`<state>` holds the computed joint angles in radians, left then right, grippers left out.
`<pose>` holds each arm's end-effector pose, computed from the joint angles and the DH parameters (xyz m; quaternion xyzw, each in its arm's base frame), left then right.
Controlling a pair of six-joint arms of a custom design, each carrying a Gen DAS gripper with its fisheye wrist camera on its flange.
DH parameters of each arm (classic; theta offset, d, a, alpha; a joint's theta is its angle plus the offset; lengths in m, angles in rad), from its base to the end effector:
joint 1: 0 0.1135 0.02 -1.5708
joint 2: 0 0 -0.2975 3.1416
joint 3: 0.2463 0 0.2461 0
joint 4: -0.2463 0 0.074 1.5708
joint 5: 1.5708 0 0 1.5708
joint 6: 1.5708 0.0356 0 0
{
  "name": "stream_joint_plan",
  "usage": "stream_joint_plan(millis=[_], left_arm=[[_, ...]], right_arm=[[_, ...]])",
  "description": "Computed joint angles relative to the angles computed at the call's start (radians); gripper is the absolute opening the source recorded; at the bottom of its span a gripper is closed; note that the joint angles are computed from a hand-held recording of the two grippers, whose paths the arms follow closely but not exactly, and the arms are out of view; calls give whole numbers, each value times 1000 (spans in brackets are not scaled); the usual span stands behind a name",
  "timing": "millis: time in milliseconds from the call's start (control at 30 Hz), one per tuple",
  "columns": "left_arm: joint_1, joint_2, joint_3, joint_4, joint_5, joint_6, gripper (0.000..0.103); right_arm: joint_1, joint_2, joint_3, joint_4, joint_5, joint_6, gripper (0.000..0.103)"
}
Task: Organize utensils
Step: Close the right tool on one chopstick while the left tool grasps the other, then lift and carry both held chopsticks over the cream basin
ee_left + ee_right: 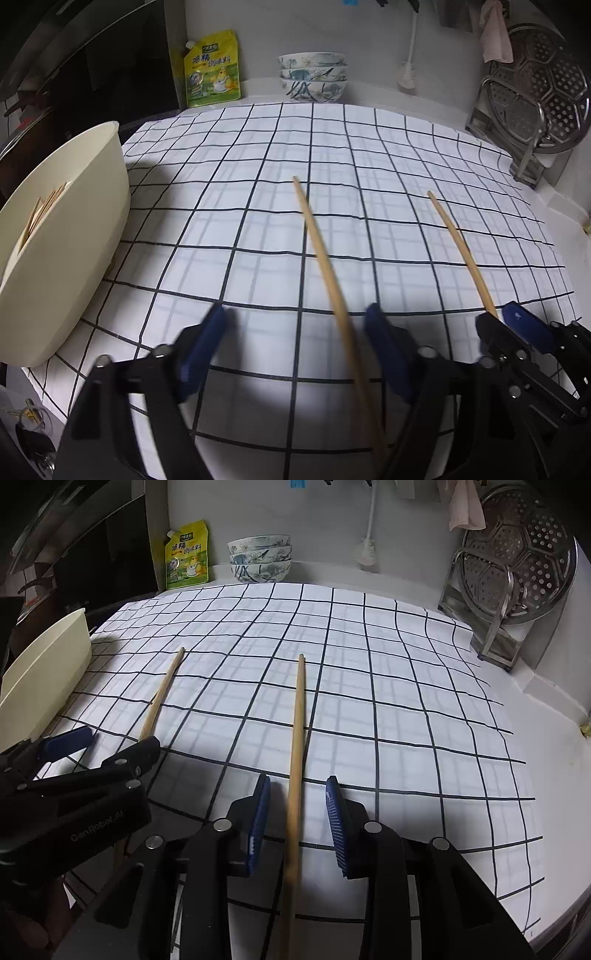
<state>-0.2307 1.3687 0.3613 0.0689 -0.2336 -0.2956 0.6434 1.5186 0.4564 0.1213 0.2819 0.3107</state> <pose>0.1992 -0.0383 0.1476 -0.0668 0.9423 0.0266 0.3270 0.1954 0.1342 0.1439 -0.1130 0.9356 0.0222 0.3338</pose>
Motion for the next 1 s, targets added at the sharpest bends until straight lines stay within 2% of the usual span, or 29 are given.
stream_joint_plan(millis=[33, 100, 167, 333, 433, 600, 800, 933, 1000], left_arm=[[-4, -7, 0, -4, 1, 3, 57], [-4, -25, 2, -20, 15, 7, 28], [13, -39, -2, -28, 42, 23, 9], [97, -99, -22, -67, 162, 62, 7], [129, -152, -28, -101, 189, 76, 7], [259, -332, -7, -237, 261, 164, 7], [631, -492, 115, -429, 493, 362, 7], [955, -444, 225, -522, 700, 570, 7], [1067, -385, 267, -531, 751, 645, 7]], right_arm=[[-3, -1, -3, 7, -11, -2, 20], [7, 2, 2, 2, 1, -4, 7], [9, 4, 4, -1, 4, -2, 7], [-45, -31, -22, 27, -91, 25, 6], [-35, -74, -34, 29, -97, 45, 6], [17, -145, -15, 1, -94, 90, 6], [159, -156, 84, -34, -44, 164, 6], [241, -71, 224, -39, -40, 176, 6], [271, -8, 308, -43, -52, 172, 6]])
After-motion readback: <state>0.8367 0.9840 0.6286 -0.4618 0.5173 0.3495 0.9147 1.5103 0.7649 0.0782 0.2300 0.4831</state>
